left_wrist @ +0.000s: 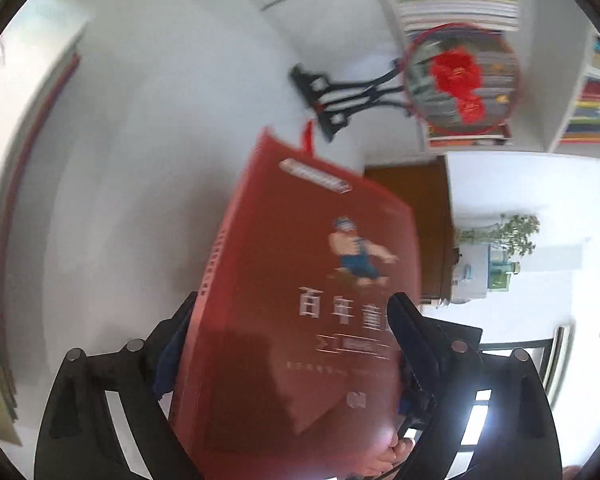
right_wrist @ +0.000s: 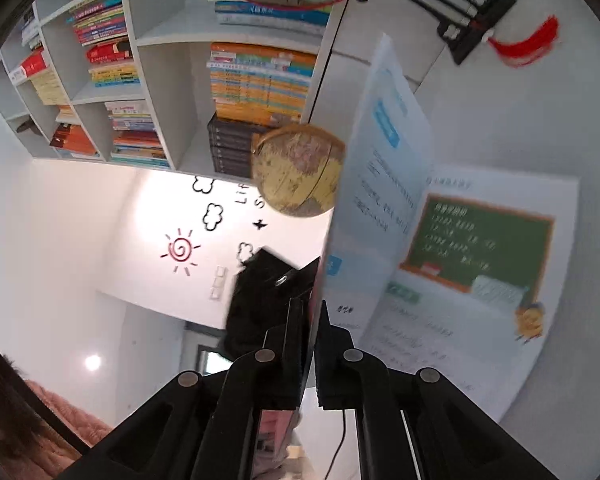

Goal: Organize books

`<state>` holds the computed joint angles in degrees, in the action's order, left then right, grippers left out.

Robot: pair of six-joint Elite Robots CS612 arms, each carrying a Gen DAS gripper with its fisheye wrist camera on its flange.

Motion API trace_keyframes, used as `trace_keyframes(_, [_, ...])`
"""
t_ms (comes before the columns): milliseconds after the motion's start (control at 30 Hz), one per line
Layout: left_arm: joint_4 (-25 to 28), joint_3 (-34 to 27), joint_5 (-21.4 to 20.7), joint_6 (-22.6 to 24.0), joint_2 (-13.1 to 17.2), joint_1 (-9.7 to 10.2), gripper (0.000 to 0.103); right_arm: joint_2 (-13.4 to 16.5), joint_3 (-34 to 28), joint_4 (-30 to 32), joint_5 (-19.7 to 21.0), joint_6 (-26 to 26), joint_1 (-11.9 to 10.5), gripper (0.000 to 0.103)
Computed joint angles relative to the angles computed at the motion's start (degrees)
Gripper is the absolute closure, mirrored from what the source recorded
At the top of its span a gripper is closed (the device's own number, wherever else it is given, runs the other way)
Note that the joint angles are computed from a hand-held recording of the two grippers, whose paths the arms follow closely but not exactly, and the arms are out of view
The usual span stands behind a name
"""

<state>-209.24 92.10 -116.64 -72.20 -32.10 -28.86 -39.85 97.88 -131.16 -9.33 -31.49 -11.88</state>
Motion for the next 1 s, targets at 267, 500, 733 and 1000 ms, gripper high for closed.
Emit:
trace_keyframes(267, [-0.8,4.7,7.5,6.8,-5.2,-0.09,0.014,-3.9,0.7,2.9,-3.1,-9.4,1.1,0.097])
trace_keyframes(500, [-6.3,10.9,11.9,8.4,-9.1,1.03,0.014,-5.1,0.1,3.1,-0.8,-11.6,3.9,0.097])
trace_keyframes(733, [-8.9,18.0,18.3,8.9,-12.1,2.09,0.014,-5.8,-3.7,18.4,-0.5,-25.0,8.4,0.097])
trace_keyframes(1000, [-10.8,22.7,20.3,5.9,-11.2,4.14,0.014,-2.7,-6.0,11.4,-5.2,-16.5,13.7,0.096])
